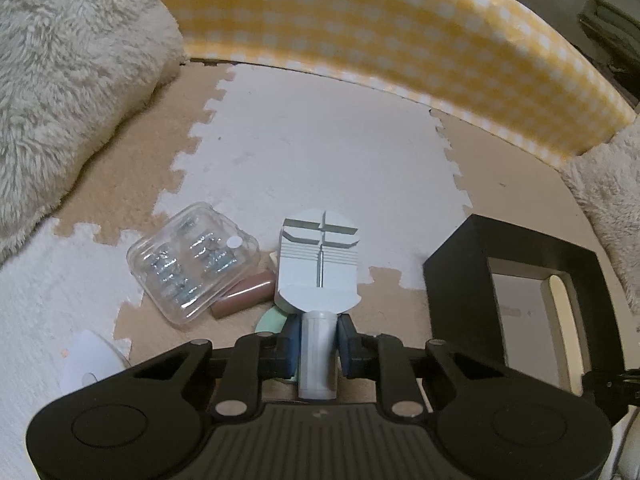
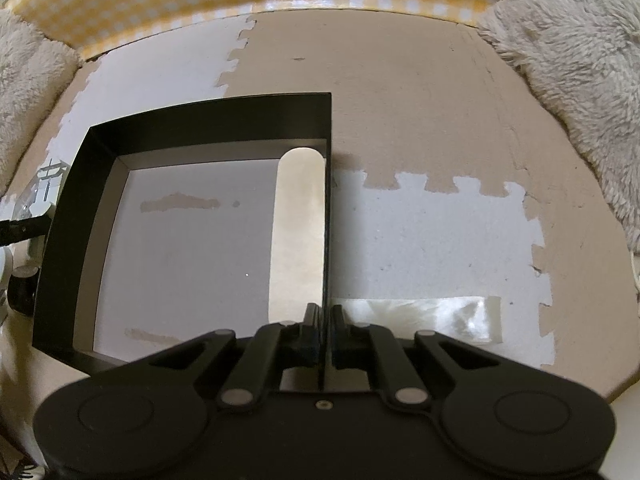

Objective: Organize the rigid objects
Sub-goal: 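Close the left tool on the white tool's handle, then carry the white tool into the tray beside the stick and release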

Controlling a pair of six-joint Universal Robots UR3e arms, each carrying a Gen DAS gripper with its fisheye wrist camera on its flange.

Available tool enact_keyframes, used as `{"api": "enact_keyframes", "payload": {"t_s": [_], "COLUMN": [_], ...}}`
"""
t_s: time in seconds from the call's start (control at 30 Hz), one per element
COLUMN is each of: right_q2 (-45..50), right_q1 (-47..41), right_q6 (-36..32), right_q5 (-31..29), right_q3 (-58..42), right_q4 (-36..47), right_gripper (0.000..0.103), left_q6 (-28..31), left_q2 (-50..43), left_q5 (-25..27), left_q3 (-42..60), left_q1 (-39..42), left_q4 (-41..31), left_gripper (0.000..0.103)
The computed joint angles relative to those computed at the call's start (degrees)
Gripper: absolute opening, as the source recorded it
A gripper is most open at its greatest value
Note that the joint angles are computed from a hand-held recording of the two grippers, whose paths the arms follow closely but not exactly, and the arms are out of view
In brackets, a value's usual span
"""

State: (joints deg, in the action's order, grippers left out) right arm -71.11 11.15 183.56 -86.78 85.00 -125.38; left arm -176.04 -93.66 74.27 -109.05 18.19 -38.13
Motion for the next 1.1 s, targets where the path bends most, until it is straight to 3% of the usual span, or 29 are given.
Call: {"api": "enact_keyframes", "payload": {"t_s": [0.47, 0.67, 1.1], "right_q2": [0.2, 0.3, 0.2], "right_q1": [0.4, 0.3, 0.2], "right_q6": [-0.9, -0.7, -0.9], "right_q5": [-1.0, -0.7, -0.4], "right_q3": [-0.3, -0.5, -0.3], "right_q4": [0.0, 0.2, 0.1], "right_gripper": [0.005, 0.005, 0.005], "left_q6": [-3.0, -5.2, -18.4], "left_q2": [9.9, 9.9, -11.7], "left_q5": [-10.8, -15.2, -4.4], "left_q3": [-2.5, 0.1, 14.4], "left_q1": [2.1, -3.3, -21.8], "left_q4": [-1.0, -4.2, 1.3], "left_gripper": [0.021, 0.021, 0.021]}}
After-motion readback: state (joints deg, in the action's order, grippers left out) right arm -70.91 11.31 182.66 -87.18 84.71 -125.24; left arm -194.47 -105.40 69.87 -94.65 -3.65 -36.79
